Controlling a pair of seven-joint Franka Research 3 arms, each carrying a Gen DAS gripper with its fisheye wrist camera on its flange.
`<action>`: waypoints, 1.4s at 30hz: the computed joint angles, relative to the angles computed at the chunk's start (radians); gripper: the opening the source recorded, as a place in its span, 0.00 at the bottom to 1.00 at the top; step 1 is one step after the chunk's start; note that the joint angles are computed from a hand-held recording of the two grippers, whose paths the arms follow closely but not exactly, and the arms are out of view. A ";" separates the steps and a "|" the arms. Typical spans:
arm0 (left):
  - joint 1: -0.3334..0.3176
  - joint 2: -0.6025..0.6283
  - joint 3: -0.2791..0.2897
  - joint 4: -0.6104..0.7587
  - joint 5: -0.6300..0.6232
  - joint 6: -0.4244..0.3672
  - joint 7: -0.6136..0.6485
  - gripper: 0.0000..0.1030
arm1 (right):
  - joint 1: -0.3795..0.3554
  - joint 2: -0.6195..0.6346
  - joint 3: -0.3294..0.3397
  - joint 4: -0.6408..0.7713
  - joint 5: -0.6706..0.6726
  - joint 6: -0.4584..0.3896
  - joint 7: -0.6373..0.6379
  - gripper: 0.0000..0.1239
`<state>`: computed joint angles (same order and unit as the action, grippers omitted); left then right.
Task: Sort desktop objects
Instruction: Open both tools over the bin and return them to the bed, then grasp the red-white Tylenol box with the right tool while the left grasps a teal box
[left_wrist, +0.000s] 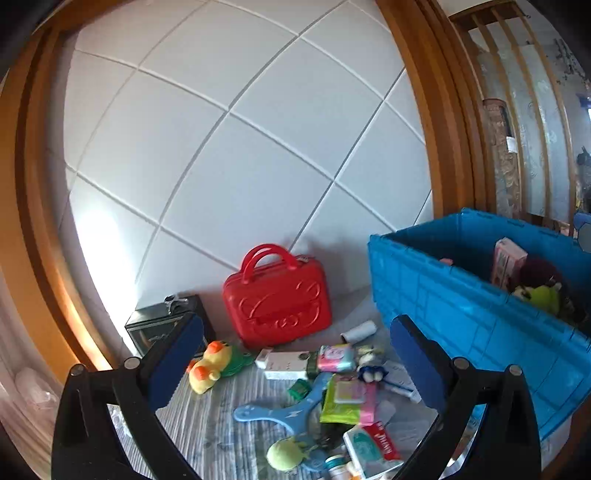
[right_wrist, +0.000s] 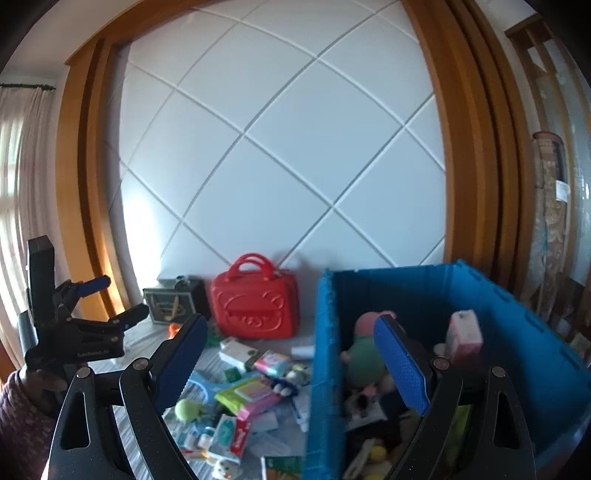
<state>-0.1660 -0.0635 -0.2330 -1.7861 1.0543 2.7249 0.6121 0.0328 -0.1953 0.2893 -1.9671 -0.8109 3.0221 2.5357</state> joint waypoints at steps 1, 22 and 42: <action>0.010 -0.023 0.016 -0.045 -0.021 0.023 0.023 1.00 | 0.008 0.035 0.025 0.023 -0.007 -0.015 0.015 0.74; 0.228 0.250 -0.126 -0.353 -1.168 0.286 1.509 1.00 | 0.282 0.604 -0.041 0.355 0.314 -0.334 -0.202 0.75; 0.197 0.369 -0.134 -0.213 -1.496 -0.019 1.871 0.54 | 0.425 0.877 -0.206 0.663 0.638 -0.527 -0.483 0.70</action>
<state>0.0307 0.3056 -0.3674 -1.9991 -0.4420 2.7060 2.4834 0.4574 0.6816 0.0835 -1.3046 -0.1731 2.4952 2.0524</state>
